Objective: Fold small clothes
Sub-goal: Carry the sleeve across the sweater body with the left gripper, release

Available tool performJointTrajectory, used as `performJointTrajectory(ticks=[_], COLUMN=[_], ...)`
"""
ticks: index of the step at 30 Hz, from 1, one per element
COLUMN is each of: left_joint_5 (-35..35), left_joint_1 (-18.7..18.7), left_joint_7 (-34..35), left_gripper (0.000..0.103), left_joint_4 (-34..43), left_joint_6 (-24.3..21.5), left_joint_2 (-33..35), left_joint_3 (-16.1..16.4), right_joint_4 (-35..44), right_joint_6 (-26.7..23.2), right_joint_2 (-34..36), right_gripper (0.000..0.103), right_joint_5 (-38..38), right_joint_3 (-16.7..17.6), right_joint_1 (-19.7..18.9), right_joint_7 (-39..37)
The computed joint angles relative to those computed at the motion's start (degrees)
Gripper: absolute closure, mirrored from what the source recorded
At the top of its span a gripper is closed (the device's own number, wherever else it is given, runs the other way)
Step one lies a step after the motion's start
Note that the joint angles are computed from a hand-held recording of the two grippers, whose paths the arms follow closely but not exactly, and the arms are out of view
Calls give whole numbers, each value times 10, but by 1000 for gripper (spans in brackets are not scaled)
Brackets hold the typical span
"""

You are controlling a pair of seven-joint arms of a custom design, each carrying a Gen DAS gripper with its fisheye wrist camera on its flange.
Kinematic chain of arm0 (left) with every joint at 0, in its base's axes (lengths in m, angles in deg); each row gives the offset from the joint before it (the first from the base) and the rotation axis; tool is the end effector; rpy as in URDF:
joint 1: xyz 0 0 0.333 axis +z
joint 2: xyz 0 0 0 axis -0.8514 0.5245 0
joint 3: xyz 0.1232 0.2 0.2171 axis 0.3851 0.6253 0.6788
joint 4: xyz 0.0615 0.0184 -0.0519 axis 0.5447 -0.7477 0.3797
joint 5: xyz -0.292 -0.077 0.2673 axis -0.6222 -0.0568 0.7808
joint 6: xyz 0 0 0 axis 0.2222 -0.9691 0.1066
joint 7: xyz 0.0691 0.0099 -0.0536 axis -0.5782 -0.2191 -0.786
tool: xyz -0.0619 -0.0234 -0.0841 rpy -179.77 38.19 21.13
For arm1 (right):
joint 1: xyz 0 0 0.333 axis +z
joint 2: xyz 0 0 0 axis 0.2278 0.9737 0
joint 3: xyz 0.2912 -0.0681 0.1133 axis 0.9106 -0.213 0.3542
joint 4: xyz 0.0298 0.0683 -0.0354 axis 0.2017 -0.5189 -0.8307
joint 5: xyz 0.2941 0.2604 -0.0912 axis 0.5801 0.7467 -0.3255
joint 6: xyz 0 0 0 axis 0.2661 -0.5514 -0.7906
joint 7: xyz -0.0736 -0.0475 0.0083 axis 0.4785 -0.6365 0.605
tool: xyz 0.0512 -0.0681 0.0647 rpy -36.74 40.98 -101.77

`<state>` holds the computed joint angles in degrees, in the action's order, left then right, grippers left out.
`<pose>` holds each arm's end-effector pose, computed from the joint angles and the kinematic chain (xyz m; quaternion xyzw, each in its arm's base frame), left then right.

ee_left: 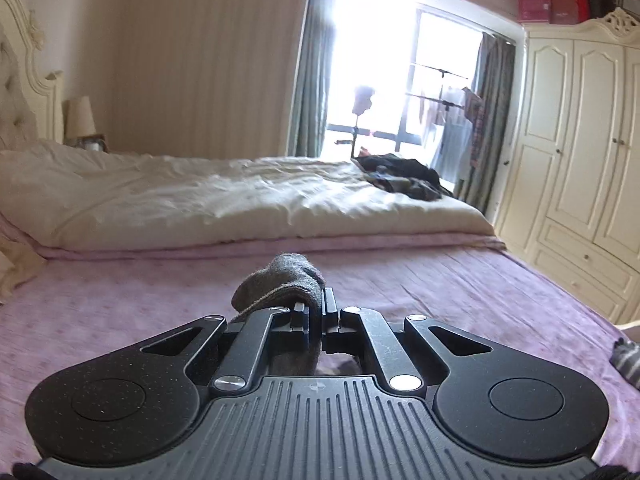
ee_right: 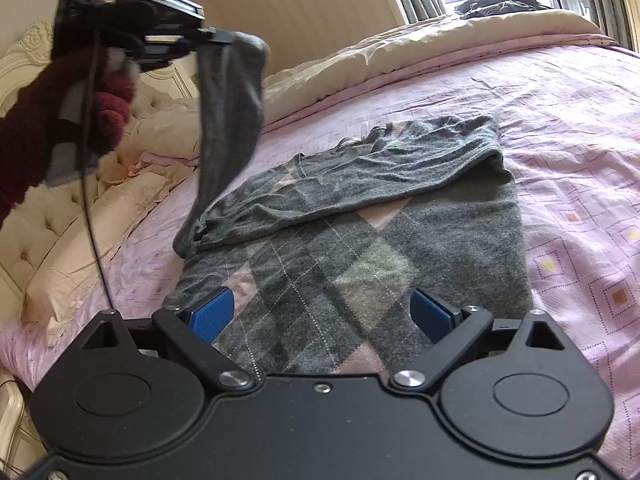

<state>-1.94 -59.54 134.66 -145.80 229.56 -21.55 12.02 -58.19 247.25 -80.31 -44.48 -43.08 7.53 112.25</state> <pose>0.7256 -0.1792 0.6474 -0.4303 0.7274 -0.4935 0.2053 0.4868 0.1985 0.5024 -0.5066 0.7165 -0.1919 0.4396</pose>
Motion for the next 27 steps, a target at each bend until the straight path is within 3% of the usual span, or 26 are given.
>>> performJointTrajectory(ticks=[9,10,11,12,16,21,24,27], left_joint_5=[81,78,69,52,-25,-42,20,78], left_joint_1=[-68,-62,-55,-41,2,1,-19,-22], left_joint_7=[-83,-73,-60,-34,70,77,13,-49], left_gripper=[94,89,76,72,66,65,65,65], left_joint_4=[-41,-51,-62,-77,-161,-242,-291,-329], left_joint_6=[-3,5,14,26,89,115,128,126], left_joint_2=[26,19,12,2,-57,-109,-126,-134], left_joint_3=[15,7,-3,-18,-54,-12,41,74], right_joint_4=[-16,-16,-16,-16,-5,38,87,144], right_joint_6=[2,0,-4,-6,-10,-34,-60,-83], right_joint_2=[-7,-7,-8,-9,0,29,65,109], right_gripper=[7,7,7,7,7,7,7,7], right_joint_5=[29,34,35,35,41,14,6,-8], right_joint_3=[-7,-9,-8,-7,-17,-40,-61,-78], right_joint_1=[-8,-6,-8,-10,-7,11,38,61], right_joint_7=[-21,-28,-31,-33,-46,-67,-106,-140])
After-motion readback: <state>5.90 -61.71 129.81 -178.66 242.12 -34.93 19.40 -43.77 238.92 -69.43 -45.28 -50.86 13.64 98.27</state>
